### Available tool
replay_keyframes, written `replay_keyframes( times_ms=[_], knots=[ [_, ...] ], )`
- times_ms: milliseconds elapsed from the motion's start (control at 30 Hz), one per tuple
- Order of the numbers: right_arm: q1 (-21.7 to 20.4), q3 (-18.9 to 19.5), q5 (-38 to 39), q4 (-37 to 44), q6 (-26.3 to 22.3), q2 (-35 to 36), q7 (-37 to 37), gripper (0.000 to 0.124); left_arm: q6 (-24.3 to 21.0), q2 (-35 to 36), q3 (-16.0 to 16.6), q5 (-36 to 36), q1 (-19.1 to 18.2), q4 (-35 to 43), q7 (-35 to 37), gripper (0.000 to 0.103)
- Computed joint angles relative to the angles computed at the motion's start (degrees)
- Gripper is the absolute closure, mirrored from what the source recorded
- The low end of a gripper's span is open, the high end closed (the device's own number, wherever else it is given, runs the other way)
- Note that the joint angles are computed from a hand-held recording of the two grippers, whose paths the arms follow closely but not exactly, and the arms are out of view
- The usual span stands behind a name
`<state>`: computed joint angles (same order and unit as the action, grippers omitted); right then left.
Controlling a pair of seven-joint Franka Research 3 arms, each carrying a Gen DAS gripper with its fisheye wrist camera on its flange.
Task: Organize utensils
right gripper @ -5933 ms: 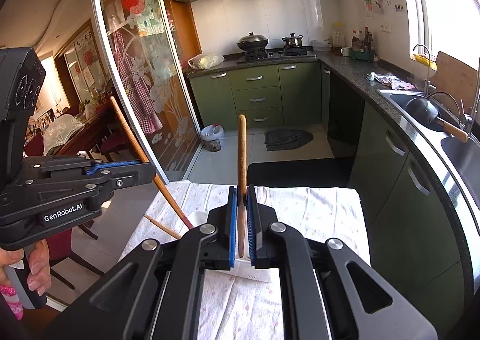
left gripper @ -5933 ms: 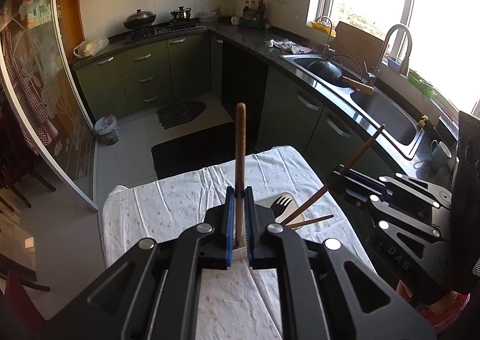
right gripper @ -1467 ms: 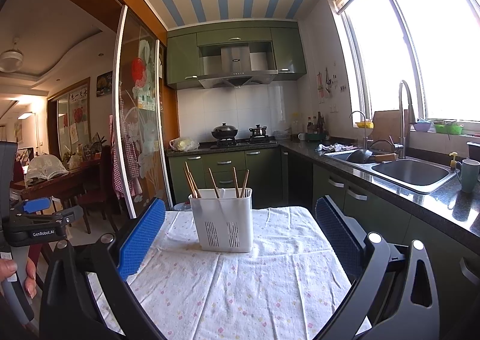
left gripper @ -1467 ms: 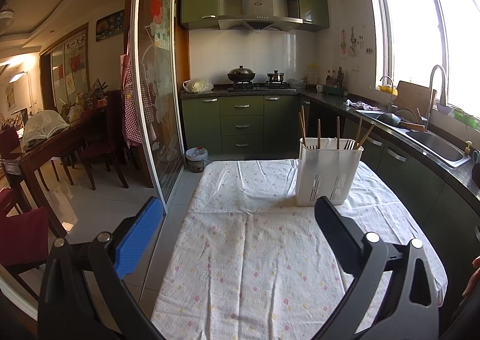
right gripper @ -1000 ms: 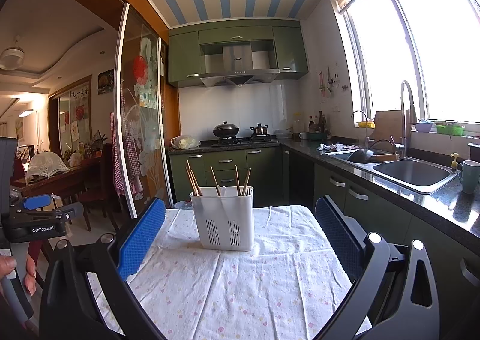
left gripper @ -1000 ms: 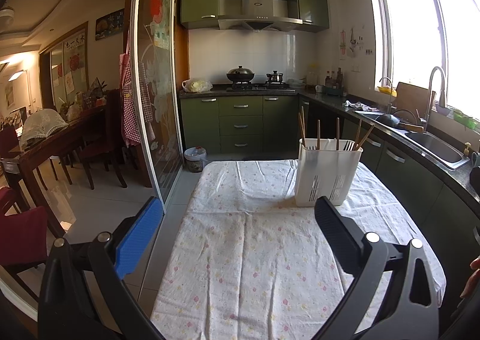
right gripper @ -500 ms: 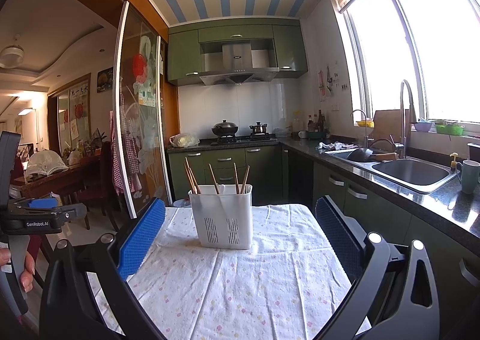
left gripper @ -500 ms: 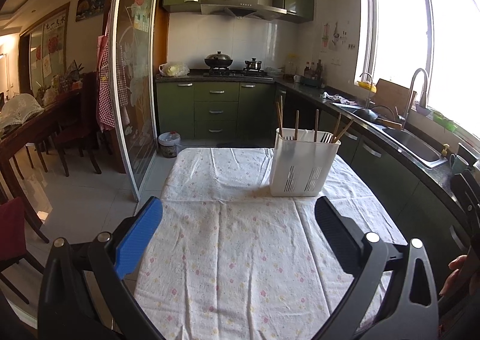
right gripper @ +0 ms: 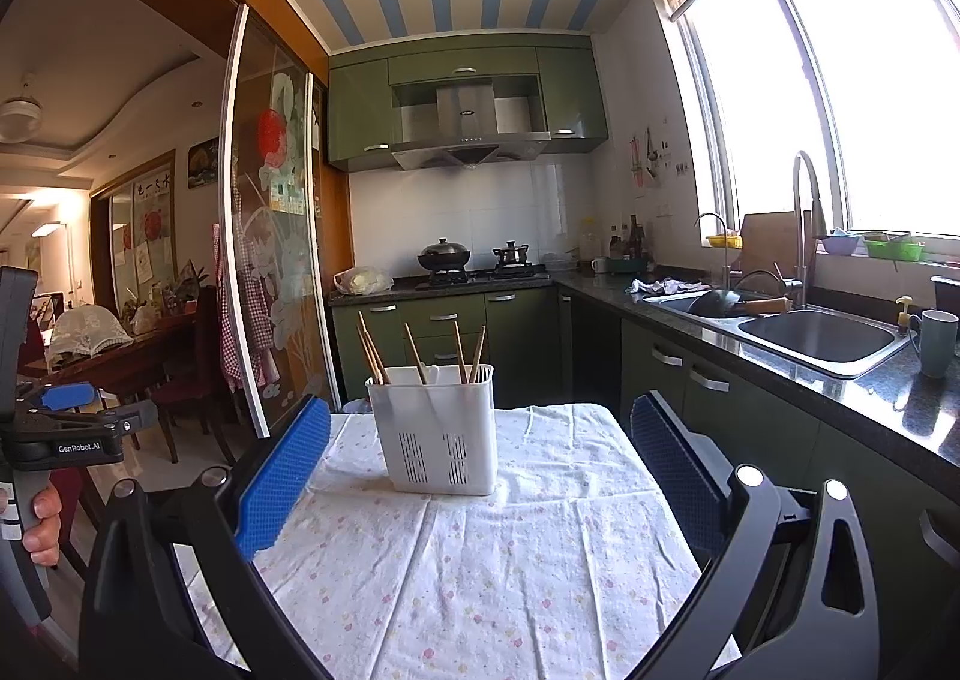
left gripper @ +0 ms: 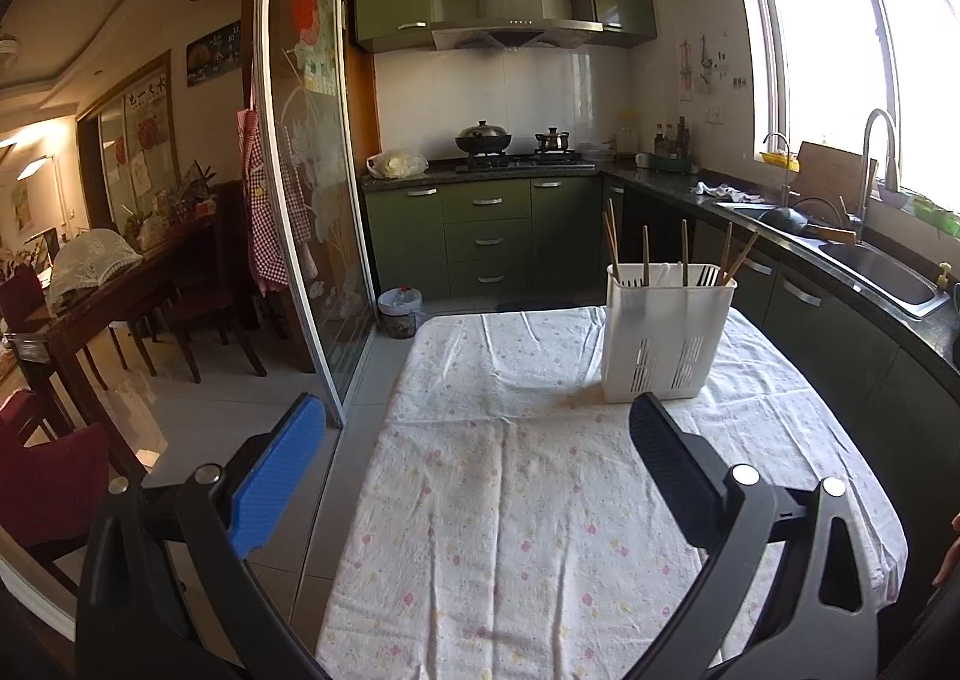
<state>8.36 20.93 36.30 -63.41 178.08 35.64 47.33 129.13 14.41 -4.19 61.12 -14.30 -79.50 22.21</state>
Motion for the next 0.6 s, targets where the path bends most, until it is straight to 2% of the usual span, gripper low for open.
replay_keyframes(
  times_ms=[67, 200, 600],
  knots=[
    [0.1, -0.3, -0.2, 0.0, -0.2, -0.1, 0.2, 0.025, 1.7, -0.6, 0.1, 0.7, 0.3, -0.9, -0.8, 0.006],
    [0.0, -0.2, -0.2, -0.1, -0.2, -0.1, 0.2, 0.025, 4.6, -1.3, -0.2, -2.2, 1.7, -1.9, 0.5, 0.006],
    [0.9, -1.5, -1.2, 0.6, -0.8, 0.2, 1.5, 0.025, 0.4, 0.2, 0.2, -3.7, 1.5, 0.0, 0.4, 0.006]
  ],
)
